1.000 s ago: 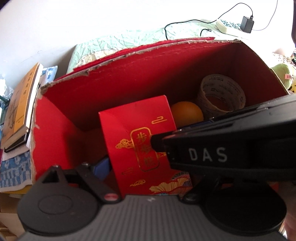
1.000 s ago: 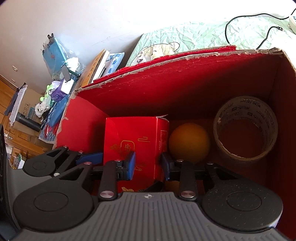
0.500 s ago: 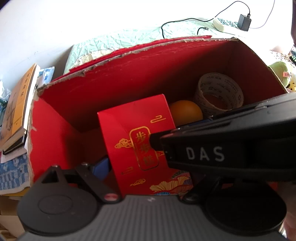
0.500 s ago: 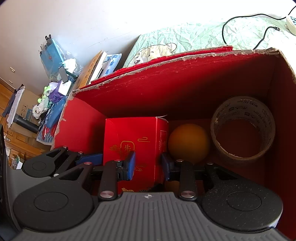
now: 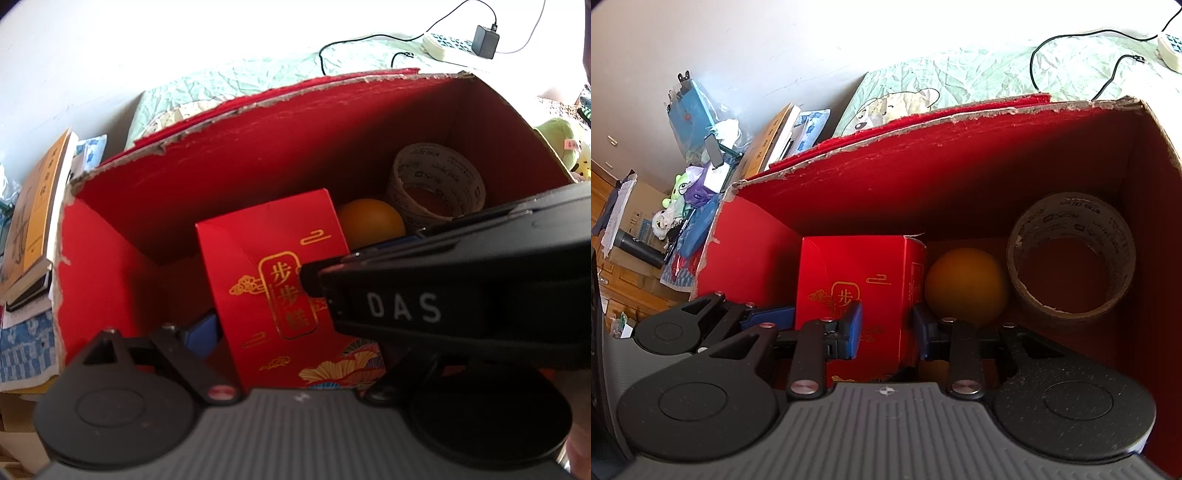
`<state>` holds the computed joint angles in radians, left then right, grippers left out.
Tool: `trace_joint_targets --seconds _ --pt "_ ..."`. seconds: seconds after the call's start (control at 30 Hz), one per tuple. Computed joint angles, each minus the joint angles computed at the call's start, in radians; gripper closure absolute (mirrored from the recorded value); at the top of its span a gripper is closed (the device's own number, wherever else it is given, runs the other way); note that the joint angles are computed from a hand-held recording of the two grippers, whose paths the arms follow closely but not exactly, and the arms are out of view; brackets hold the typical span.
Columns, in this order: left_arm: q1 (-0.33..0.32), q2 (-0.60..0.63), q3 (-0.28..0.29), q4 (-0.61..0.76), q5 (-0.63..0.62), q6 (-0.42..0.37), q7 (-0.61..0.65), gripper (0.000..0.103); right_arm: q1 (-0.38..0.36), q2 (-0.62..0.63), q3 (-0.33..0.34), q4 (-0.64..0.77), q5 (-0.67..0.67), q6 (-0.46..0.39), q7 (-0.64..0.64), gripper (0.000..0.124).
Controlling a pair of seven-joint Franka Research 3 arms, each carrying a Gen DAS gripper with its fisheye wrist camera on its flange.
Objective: Organize objects
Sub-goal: 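Lower the gift box down beside the orange ball inside the box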
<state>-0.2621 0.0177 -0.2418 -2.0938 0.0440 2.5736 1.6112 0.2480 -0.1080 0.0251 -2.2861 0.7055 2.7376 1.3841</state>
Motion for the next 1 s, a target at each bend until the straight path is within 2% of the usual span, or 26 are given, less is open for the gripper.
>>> trace_joint_targets --seconds 0.37,0.57,1.0 --pt "-0.003 0.006 -0.002 0.009 0.021 -0.013 -0.021 0.015 0.0 0.0 0.002 -0.005 -0.021 0.014 0.026 0.096" --pt "-0.001 0.018 -0.003 0.029 0.003 -0.043 -0.032 0.015 0.002 0.0 0.001 -0.009 -0.013 0.021 0.028 0.097" --pt "-0.009 0.038 -0.008 0.07 0.054 -0.107 -0.1 0.014 0.002 -0.007 0.0 -0.022 -0.005 0.044 0.062 0.102"
